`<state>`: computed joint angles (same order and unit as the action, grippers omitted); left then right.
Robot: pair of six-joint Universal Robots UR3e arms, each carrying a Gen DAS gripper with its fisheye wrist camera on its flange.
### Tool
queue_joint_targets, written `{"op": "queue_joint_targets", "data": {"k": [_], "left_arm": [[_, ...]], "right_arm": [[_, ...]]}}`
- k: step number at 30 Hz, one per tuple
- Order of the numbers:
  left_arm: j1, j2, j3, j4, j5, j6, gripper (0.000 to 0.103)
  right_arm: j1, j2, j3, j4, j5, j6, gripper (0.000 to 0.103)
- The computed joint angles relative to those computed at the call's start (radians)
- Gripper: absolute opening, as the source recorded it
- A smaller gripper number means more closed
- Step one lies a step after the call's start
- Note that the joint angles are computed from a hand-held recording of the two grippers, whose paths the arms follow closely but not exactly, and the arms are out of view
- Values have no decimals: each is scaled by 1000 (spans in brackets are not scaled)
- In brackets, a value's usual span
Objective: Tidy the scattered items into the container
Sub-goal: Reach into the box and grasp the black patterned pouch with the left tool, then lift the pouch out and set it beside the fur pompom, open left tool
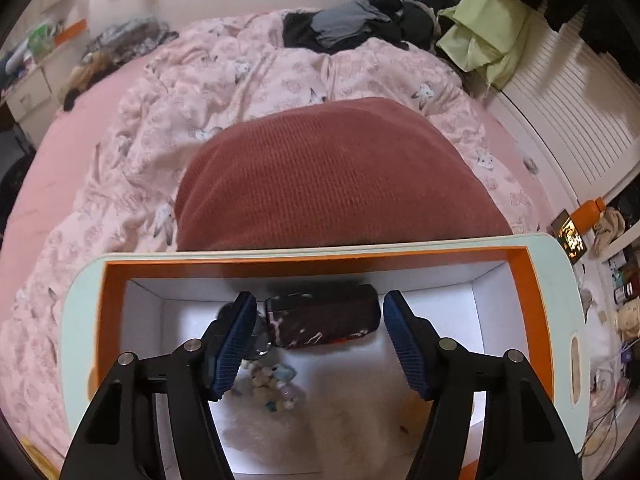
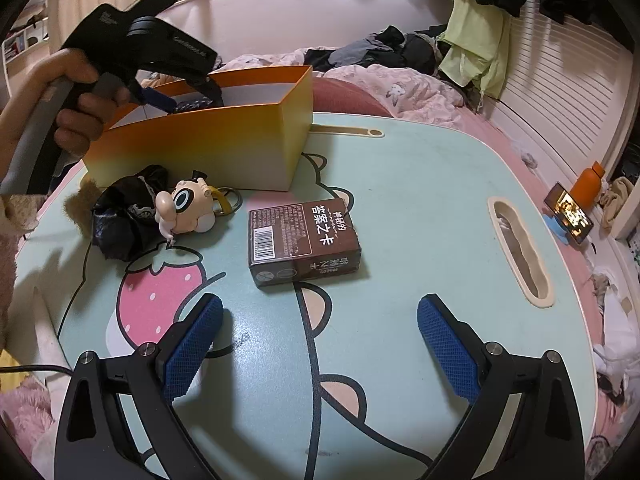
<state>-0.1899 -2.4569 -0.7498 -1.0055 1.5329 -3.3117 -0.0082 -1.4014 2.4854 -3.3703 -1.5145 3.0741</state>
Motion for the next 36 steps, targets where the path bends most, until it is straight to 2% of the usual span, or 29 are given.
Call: {"op": "queue_joint_targets", "data": {"k": [3, 5, 10, 13, 17, 20, 24, 26, 30, 36], "left_arm": [[-33, -51, 77, -33, 69, 24, 65], [-53, -81, 125, -50, 118, 39, 60], [-21, -46, 76, -22, 34, 48, 60], [11, 92, -138, 115, -39, 49, 60], [75, 364, -503, 336, -176, 64, 60], [106, 549, -770, 486, -201, 69, 60], [147, 728, -1064, 559, -226, 148, 60], [164, 773, -1172, 605, -200, 154, 60], [183, 780, -1322, 793, -97, 126, 60], [186, 690, -1350, 852, -109, 124, 60]], "right_arm": [[2, 1, -3, 2, -3, 1, 98], [2, 0, -2, 3, -3, 1, 98], [10, -2, -9, 11, -8, 8, 98], [12, -1, -9, 10, -10, 9, 98], [10, -3, -8, 10, -9, 8, 98], [12, -2, -7, 8, -10, 10, 98], [10, -2, -9, 10, -9, 8, 98], [11, -2, -9, 11, -9, 9, 98], [16, 4, -15, 12, -13, 12, 99], [18, 6, -16, 11, -14, 14, 99]]}}
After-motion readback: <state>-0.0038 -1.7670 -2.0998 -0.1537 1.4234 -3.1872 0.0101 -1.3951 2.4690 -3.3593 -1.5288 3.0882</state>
